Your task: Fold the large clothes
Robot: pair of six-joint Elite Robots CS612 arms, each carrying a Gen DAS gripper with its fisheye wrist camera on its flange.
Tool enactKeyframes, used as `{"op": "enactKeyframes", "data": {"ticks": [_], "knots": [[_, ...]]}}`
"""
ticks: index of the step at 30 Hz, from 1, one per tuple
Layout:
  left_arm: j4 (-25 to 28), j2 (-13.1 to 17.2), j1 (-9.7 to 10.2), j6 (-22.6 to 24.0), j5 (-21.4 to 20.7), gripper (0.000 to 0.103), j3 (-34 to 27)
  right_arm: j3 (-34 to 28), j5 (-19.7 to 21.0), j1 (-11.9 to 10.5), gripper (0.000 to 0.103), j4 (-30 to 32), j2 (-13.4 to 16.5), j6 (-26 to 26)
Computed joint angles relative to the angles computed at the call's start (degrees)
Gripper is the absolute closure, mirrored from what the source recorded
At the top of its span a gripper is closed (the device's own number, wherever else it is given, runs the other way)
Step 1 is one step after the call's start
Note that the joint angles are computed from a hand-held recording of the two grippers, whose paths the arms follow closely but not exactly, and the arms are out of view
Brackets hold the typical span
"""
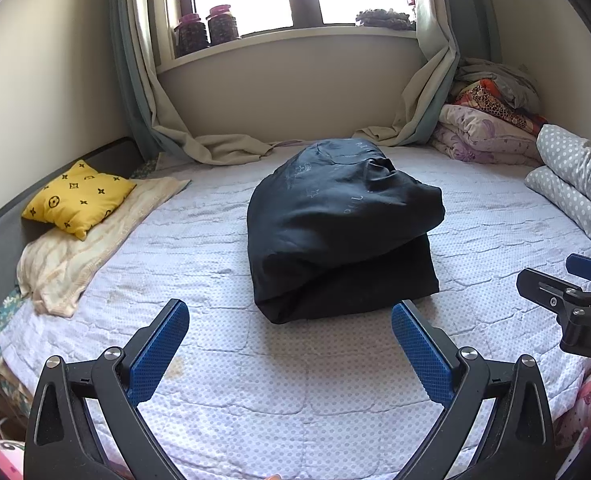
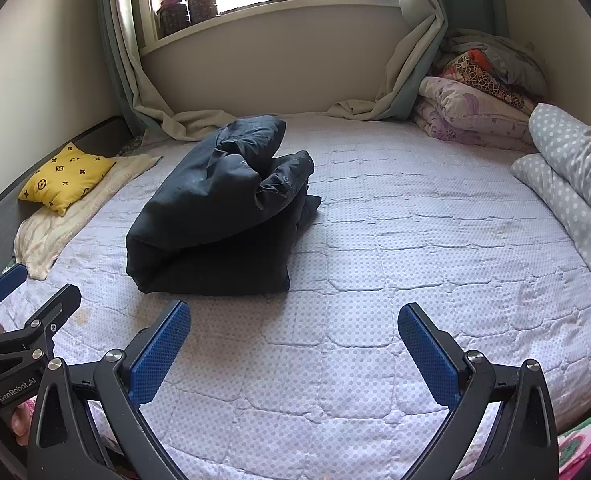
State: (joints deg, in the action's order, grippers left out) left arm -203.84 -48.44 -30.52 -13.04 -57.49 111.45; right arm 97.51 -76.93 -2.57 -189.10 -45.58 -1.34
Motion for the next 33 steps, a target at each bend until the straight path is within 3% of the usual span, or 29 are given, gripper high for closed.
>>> {"op": "enactKeyframes", "data": {"ticks": [33], "knots": [[0.22, -0.15, -0.03, 1.43, -0.57, 0.000, 0.24, 0.20, 0.27, -0.13, 0.000, 0.16, -0.01, 0.09]]}}
